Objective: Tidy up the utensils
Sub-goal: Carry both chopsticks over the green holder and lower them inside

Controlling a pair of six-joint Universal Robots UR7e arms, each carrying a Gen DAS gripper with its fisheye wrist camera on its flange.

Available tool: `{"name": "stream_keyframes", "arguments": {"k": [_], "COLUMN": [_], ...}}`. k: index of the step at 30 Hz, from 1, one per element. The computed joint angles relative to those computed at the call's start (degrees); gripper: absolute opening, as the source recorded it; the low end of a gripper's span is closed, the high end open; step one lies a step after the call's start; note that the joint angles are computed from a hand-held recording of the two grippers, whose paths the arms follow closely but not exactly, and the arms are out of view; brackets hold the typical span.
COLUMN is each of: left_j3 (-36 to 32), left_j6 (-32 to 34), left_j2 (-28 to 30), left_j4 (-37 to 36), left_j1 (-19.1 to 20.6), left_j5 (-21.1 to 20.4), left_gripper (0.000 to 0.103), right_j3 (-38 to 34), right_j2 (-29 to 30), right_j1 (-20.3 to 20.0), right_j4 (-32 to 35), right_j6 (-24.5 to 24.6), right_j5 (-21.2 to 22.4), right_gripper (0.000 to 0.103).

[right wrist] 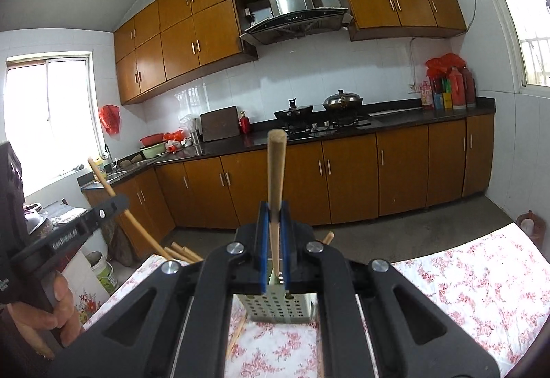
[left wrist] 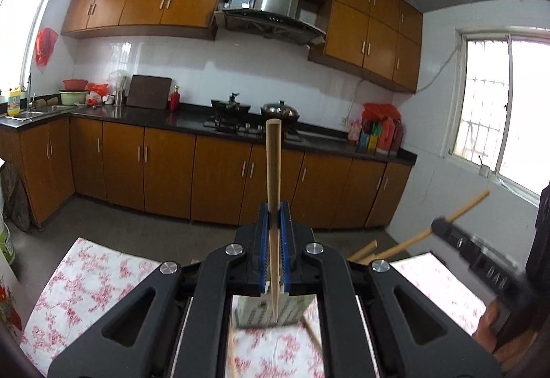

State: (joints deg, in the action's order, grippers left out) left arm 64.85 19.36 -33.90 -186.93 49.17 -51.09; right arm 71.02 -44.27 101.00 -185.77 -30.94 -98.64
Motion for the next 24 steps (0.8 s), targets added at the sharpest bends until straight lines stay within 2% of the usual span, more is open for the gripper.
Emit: {"name": "stream_keyframes", "arguments": {"k": [7,11,16,24], "left_j3": [-11.0,-15.9,-17.2,-15.4], "left_j6": [4.4,4.1,0.4,-4.2], "left_j2": [6.7,10.0,11.3,10.3], "left_j4": [-3.0,-1.0,2.5,7.8], "left_j1": [0.5,1.6,3.0,4.4], "left_j5": [0.7,0.7,0.9,0.2], "left_gripper": [0.007,0.007,0.007,0.007], "right_j3": [-7.2,-10.7,-15.0,-17.1], "right_j2": [4.2,6.4,9.1,10.8], "right_j1": [-0.6,-0.8,-1.5,-2.1], "right_j4": [4.2,6.8,10.5,12.7], "right_j6": [0.8,0.8,0.9,1.4], "right_j5": [-1.0,-2.2,-3.4,-4.1], "right_gripper": [0.008,0.008,0.008,0.009]}}
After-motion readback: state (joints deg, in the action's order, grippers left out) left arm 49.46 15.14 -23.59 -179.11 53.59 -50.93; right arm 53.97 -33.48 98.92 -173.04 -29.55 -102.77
